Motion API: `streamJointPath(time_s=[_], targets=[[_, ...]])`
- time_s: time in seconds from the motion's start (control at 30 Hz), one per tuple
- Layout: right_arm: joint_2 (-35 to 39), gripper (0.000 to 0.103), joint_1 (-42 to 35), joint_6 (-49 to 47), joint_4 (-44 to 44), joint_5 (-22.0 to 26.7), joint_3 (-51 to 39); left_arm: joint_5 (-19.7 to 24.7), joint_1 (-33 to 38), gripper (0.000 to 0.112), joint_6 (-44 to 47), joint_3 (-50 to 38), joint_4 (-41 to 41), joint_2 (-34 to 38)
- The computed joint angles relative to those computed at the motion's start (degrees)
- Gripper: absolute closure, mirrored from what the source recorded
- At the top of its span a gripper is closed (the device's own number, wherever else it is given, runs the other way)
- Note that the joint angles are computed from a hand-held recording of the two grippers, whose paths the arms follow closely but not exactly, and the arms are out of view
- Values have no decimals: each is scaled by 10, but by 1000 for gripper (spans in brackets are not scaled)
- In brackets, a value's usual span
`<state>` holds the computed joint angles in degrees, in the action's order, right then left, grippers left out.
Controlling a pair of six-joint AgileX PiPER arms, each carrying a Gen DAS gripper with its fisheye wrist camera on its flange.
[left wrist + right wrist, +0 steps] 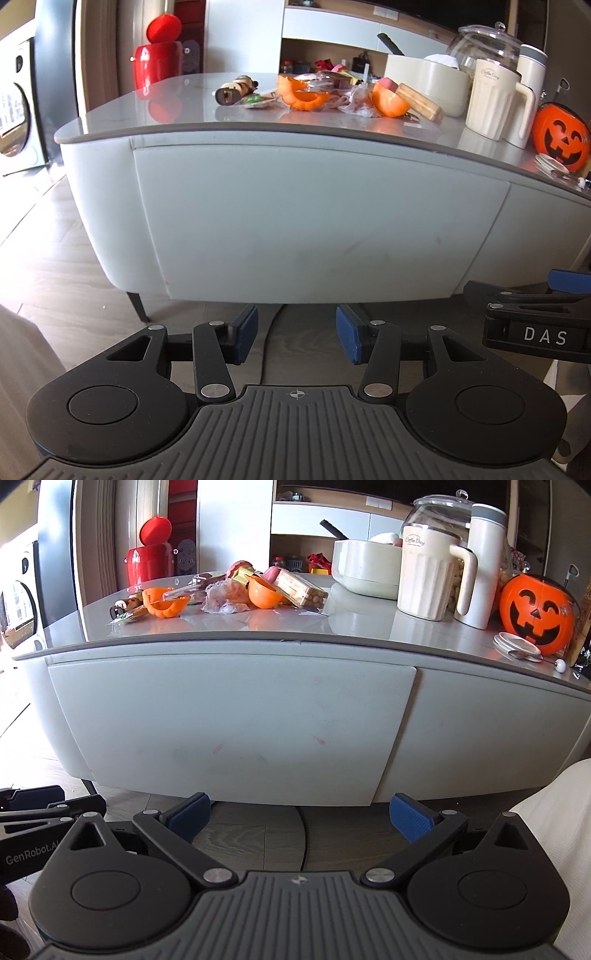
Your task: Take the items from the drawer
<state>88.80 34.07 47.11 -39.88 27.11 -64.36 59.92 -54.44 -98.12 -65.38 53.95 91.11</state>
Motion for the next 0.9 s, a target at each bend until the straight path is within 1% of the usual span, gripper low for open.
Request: streamJointPath(time_s=[0.9], targets=[[11, 0, 2, -5, 12, 8, -11, -1, 0, 61, 0, -2, 0, 4]])
